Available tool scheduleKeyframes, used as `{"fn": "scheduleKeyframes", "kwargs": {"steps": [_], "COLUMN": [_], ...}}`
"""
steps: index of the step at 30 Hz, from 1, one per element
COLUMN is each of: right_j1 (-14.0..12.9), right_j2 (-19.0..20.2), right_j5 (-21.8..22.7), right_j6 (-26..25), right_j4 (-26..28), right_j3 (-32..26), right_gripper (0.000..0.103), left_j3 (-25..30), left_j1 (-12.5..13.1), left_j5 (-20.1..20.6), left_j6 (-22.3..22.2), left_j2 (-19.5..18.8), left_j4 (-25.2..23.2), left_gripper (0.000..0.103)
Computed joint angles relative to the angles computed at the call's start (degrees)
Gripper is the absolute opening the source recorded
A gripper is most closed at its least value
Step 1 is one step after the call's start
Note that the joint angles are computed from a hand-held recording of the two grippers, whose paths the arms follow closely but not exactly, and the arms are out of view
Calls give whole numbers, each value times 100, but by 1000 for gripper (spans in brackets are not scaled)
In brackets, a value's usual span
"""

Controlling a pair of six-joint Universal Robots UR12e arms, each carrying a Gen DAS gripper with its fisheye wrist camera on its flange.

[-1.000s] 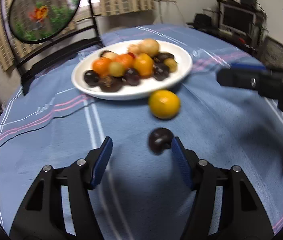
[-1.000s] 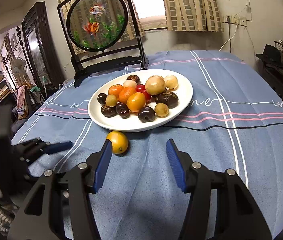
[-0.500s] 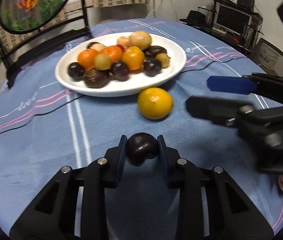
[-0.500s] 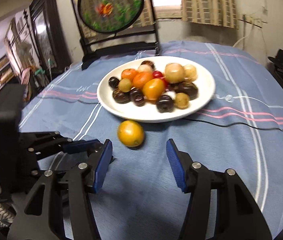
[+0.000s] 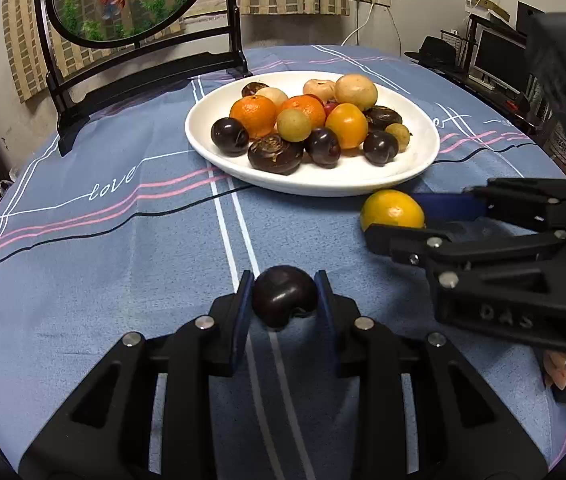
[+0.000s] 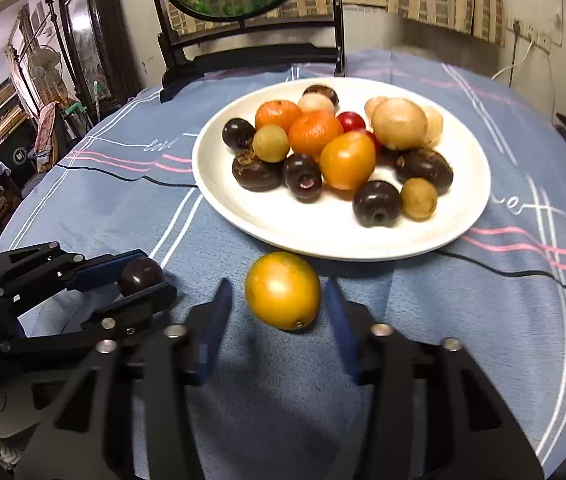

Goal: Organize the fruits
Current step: 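Grasp the last dark plum with the left tool while the right tool approaches the yellow citrus, then lower the plum and yellow citrus onto the white plate, opening both tools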

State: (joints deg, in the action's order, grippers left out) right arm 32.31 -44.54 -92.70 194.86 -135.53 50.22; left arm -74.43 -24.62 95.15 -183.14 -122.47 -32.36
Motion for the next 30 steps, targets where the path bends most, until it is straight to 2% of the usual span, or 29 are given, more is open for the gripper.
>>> {"fn": "scheduleKeyframes", "kwargs": {"steps": [4, 8, 11, 14, 19, 24, 27, 30], "right_j1": [-21, -39, -70, -116, -245, -315, -356, -363], "right_j2": [-33, -334, -500, -496, -75, 696, 1059, 1276], "right_j5": [57, 17, -237, -556, -594, -545, -443, -479], "right_j6": [67, 162, 131, 37, 27, 11, 74, -62], "right_j4": [-50, -591, -950, -1137, -877, -110, 244, 389], "right_j3": [70, 519, 589, 358, -446, -1632, -2200, -2541], "right_gripper": [39, 39, 39, 39, 39, 39, 39, 39], "left_j3": [4, 111, 526, 1068, 2143, 2974, 3190, 3202], "left_j1": [-13, -18, -46, -40, -33, 26, 48, 46], "left_j5": [82, 204, 443, 497, 631, 600, 630, 736], "left_j6": [-18, -97, 43, 72, 90, -196, -273, -272], "left_j2": [-5, -8, -140, -350, -952, -1518, -1692, -1755], "left_j4": [-24, 88, 96, 43, -397, -1019, -1151, -1049], "left_gripper": [31, 31, 31, 31, 31, 31, 31, 33]}}
